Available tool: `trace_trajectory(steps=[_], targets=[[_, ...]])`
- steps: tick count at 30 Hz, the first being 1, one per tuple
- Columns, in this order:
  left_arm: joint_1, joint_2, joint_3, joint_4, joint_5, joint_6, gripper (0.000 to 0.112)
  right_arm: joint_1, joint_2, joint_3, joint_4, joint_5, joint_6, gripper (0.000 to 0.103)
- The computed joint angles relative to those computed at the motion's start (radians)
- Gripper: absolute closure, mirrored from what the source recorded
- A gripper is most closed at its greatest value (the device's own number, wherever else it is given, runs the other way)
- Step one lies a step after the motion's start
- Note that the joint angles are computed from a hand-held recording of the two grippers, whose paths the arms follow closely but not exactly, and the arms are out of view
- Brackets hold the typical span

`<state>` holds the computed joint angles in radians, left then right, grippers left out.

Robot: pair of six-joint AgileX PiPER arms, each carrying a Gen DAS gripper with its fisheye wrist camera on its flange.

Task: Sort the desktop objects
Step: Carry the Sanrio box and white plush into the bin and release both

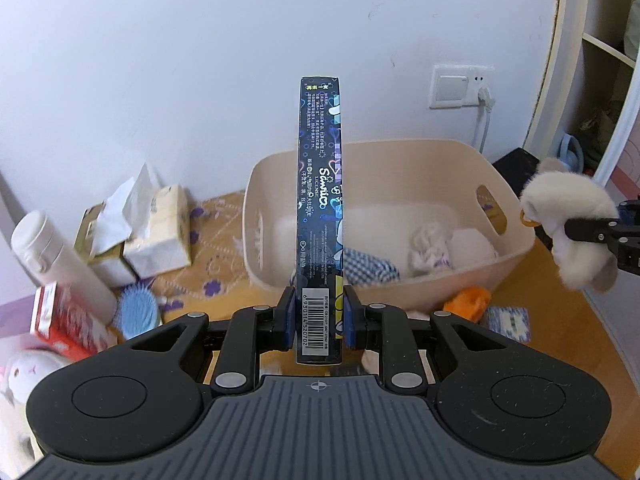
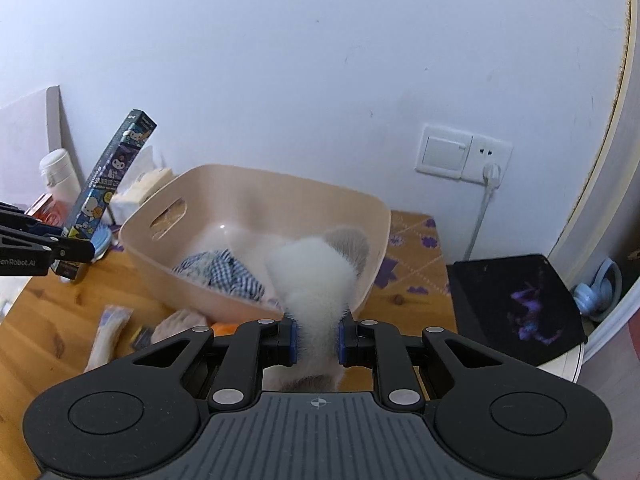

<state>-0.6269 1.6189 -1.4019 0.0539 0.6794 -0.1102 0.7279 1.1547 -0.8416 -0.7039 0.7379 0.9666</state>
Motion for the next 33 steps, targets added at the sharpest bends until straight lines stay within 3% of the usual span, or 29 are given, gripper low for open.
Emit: trace_trajectory(steps=[17, 24, 33], targets=[[-0.011, 0.309, -0.357, 0.008, 0.083, -0.049, 0.090, -0.211, 0.247, -0.138, 0.035, -0.240, -0.127, 0.086], [-0.027, 0.421, -0.451, 0.042, 0.120, -0.071, 0.089, -0.229, 0.360, -0.194, 0.074, -0.276, -0.188, 0.086], [-0.016, 0.526, -0.559, -0.019, 0.242, 0.009, 0.089, -0.260, 0.439, -0.216, 0.221, -0.276, -0.327, 0.082]])
